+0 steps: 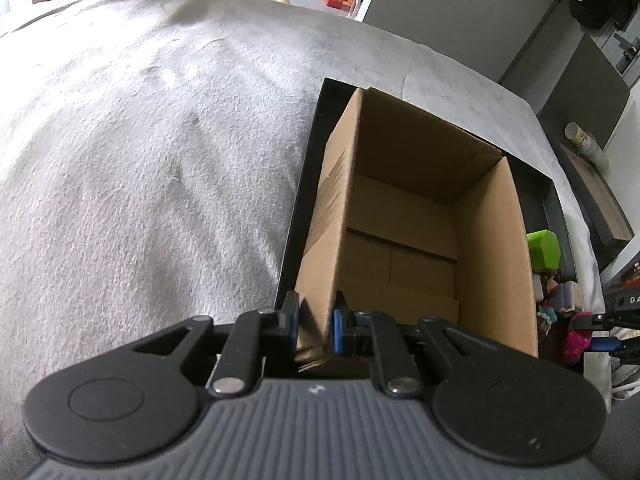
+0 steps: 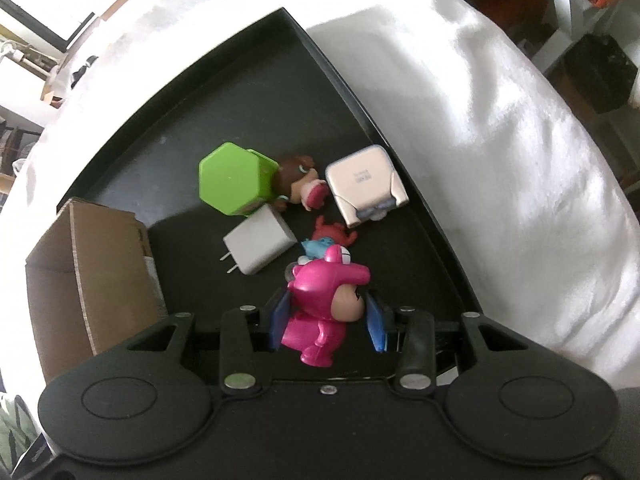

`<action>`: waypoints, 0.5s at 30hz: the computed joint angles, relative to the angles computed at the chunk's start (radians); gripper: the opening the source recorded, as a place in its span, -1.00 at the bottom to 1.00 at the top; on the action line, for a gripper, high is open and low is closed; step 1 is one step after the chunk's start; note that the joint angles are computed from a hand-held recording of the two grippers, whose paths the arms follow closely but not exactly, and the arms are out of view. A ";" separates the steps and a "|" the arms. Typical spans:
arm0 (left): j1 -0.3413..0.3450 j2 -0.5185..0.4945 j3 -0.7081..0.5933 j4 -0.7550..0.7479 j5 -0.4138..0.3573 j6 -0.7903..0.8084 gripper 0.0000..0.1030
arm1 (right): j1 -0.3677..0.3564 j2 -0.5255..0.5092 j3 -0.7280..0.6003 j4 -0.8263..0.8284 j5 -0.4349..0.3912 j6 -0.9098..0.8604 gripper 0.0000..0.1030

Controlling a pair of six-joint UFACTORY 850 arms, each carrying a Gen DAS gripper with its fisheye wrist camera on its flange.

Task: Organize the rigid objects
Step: 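Close the right gripper on the pink dinosaur figure and lift it, then carry the pink dinosaur over the box with the right gripper and release it inside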

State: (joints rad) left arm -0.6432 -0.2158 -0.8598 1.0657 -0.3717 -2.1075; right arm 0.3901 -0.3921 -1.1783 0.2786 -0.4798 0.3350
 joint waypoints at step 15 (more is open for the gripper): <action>0.004 0.005 0.015 0.053 0.021 -0.073 -0.70 | 0.035 0.067 -0.027 0.132 0.025 -0.216 -0.22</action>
